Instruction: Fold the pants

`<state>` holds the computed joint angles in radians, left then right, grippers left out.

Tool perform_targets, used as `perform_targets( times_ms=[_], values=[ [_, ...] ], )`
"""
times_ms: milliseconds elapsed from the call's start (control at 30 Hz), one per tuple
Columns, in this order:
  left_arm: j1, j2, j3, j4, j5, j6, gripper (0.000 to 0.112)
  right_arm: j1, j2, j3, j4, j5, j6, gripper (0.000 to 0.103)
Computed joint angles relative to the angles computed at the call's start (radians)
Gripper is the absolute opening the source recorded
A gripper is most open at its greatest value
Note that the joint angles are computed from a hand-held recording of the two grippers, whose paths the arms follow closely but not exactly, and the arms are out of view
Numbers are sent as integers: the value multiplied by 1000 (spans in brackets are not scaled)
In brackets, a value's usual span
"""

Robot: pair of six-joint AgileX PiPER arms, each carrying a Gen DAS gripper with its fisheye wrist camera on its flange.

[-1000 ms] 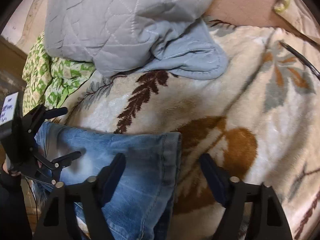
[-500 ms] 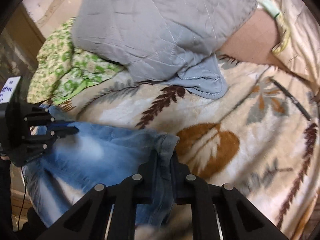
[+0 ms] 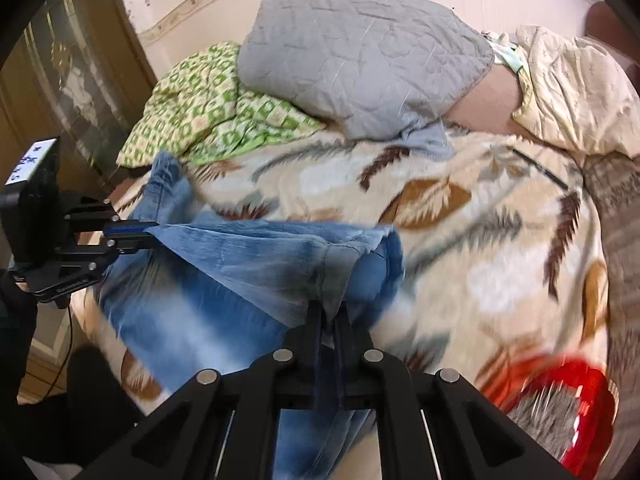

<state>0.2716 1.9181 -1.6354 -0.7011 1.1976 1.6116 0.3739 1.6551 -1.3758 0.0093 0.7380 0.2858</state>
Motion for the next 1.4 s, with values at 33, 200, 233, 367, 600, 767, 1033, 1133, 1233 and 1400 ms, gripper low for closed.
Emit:
perform_targets(
  times_ms=[33, 200, 233, 367, 600, 767, 1033, 1133, 1233, 1400],
  values=[
    [18, -44, 86, -13, -22, 58, 4, 27, -36, 64, -18, -16, 43, 6],
    [81, -140, 347, -35, -69, 209, 4, 90, -123, 272, -14, -71, 136, 6],
    [89, -145, 388, -34, -86, 227, 4, 105, -133, 307, -18, -80, 158, 6],
    [110, -122, 472, -21, -131, 238, 4, 160, -151, 437, -4, -123, 219, 6],
    [95, -115, 610, -9, -303, 280, 4, 211, -128, 504, -89, -169, 361, 6],
    [89, -132, 585, 21, -286, 175, 26, 239, -152, 466, -204, -90, 494, 7],
    [240, -186, 471, -85, -148, 85, 96, 426, -226, 371, -518, 54, 756, 91],
    [273, -127, 333, -62, -130, -77, 96, 464, -158, 271, -539, 50, 720, 91],
    [307, -34, 170, -33, -101, -251, 96, 479, -23, 130, -503, 10, 622, 91],
    [325, 134, -126, 57, -62, -555, 96, 497, 220, -125, -387, -79, 447, 91]
  ],
)
